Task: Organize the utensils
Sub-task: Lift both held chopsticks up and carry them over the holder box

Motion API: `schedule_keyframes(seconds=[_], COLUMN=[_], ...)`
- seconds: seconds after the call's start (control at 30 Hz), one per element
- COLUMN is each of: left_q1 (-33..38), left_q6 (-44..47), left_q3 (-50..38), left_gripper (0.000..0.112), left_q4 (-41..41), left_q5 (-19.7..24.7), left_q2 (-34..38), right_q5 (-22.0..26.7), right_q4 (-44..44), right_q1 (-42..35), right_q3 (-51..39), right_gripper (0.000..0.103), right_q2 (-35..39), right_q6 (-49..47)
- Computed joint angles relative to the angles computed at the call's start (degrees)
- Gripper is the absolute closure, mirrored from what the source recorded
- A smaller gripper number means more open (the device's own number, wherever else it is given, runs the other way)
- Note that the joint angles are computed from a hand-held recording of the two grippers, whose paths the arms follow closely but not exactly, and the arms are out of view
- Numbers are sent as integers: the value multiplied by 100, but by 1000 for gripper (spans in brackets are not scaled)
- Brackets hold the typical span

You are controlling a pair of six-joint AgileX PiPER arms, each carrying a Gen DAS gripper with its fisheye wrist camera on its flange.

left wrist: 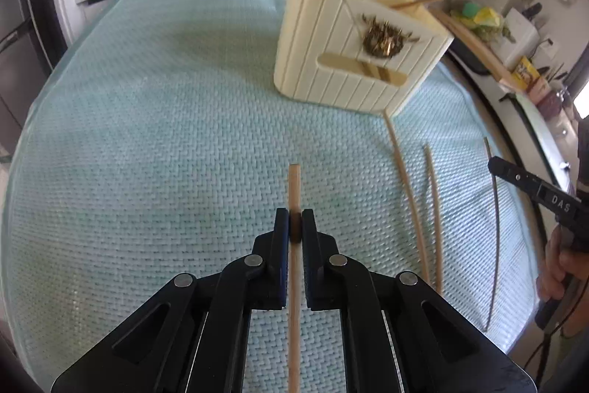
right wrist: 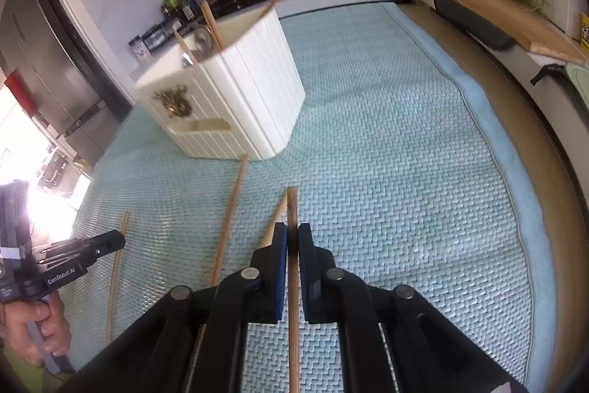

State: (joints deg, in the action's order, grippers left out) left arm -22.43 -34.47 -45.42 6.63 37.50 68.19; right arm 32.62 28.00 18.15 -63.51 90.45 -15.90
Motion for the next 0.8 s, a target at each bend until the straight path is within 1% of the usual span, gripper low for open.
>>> schedule_keyframes(seconds=[0.03,0.1,0.17,0.2,0.23,0.27,0.37,0.47,0.5,0.53,0.6,0.67,0.8], left_q1=[131,124,-117,-289,-428,-744,-1403,-2169,-2470,-2863,-3327,-3357,-3292], left_q6=[170,160,-130,-327,-485,-872,-1703,-2666,-3037,-3440,-3837,-3837,-3765], left_q3=[-79,-227,-445,-513,-568,-616,-700,-721,-748,-765,-842,-892,-1008], left_gripper=[108,108,108,108,108,108,108,108,108,108,108,108,108], left_q4=[-55,6,235,412,585,912,1631,2498,2880,3311,3801,3873,3904], left_q5=[99,386,666,781,920,1008,1261,1535,1680,1932,2246,2257,2238], left_q2=[-198,-688,-1077,-1263,-1470,-1565,-1866,-1993,-1964,-1966,-1929,-1917,-1922], right_q5=[44,167,241,223,171,96,-130,-419,-520,-634,-774,-777,-706], right_q4=[185,620,874,841,634,594,396,-154,-461,-830,-1735,-2283,-2513], right_q1=[-67,-206,-268,-182,22,109,387,770,934,1108,1455,1669,1770], right_q3=[55,158,290,324,269,349,557,640,678,662,614,503,316], right_gripper=[97,97,97,97,97,97,97,97,97,97,97,97,97], right_q2=[-187,-575,-1041,-1286,-1472,-1681,-2246,-2584,-2699,-2730,-2803,-2795,-2743], right_q6=[-208,-640,-915,-859,-586,-542,-345,191,486,813,1596,2057,2244])
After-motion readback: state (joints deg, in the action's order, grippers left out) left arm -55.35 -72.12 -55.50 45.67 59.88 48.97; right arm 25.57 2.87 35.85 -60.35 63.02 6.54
